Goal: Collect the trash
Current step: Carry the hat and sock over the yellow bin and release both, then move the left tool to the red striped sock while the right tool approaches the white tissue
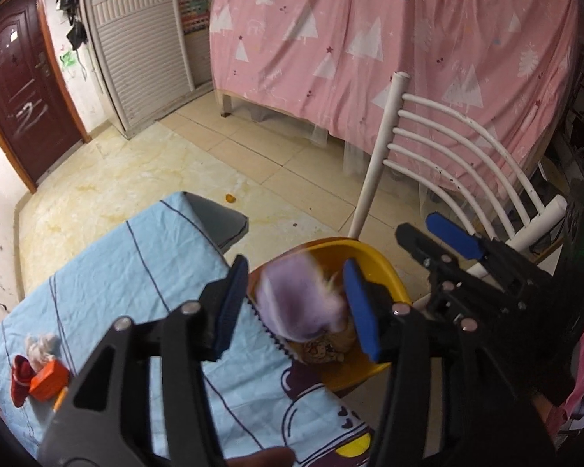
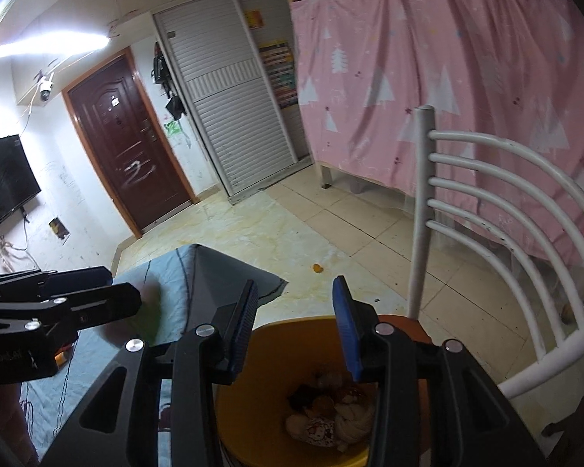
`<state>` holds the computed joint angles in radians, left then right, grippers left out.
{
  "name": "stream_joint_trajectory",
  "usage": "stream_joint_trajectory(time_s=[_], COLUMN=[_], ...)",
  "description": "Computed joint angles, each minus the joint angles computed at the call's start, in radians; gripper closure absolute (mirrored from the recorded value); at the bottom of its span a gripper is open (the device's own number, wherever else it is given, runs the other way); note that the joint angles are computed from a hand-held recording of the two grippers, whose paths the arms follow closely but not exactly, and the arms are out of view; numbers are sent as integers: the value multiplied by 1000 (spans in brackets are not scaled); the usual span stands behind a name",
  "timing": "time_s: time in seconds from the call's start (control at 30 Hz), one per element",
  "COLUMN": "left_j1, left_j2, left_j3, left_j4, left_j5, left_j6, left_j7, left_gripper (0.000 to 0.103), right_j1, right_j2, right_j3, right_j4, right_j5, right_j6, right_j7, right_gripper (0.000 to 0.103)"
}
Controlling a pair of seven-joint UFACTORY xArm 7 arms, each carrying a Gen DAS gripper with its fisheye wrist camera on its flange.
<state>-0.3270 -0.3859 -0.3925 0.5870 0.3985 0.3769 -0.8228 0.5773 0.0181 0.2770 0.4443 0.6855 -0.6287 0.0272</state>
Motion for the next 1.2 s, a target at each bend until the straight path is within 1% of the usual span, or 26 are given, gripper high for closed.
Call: stream_joint_trajectory(time_s=[0.1, 0.2, 0.33, 0.5, 0.7, 0.73, 0.83, 0.9, 0.93, 1.03, 1.2], left_j1=[-3, -13, -20, -11, 14, 19, 40, 55, 64, 99, 173], left_j2=[-11, -47, -124, -251, -441, -480, -565, -630, -657, -759, -860], left_j3=[-2, 11, 36, 65, 118, 135, 163, 190, 200, 238, 289], left_j4=[-7, -34, -86, -165, -270, -291, -333, -365, -378, -420, -461], left_j5=[0, -16, -54, -105, -163, -172, -198, -216, -224, -244, -267], left_j6=[1, 3, 11, 27, 84, 98, 132, 162, 174, 224, 278], left_j7=[-5, 7, 31, 71, 141, 158, 199, 231, 245, 296, 380], left_gripper=[55, 55, 54, 54, 54, 54, 54, 54, 54, 54, 54], right_j1=[6, 9, 39, 103, 232, 250, 314, 336, 345, 336, 292], right_j2=[-13, -18, -8, 45, 163, 177, 238, 270, 295, 355, 461], right_j3=[7, 13, 39, 50, 21, 13, -9, -11, -6, 38, 145], right_j4=[-4, 6, 63, 183, 396, 425, 549, 623, 676, 795, 988], right_j5=[33, 47, 131, 249, 430, 455, 582, 671, 733, 852, 1000], right_j6=[-1, 9, 29, 60, 102, 108, 129, 137, 137, 123, 72], right_j7=[-16, -38, -135, -299, -552, -585, -754, -869, -949, -1119, -1376], right_gripper=[69, 69, 69, 67, 66, 65, 65, 64, 64, 64, 62])
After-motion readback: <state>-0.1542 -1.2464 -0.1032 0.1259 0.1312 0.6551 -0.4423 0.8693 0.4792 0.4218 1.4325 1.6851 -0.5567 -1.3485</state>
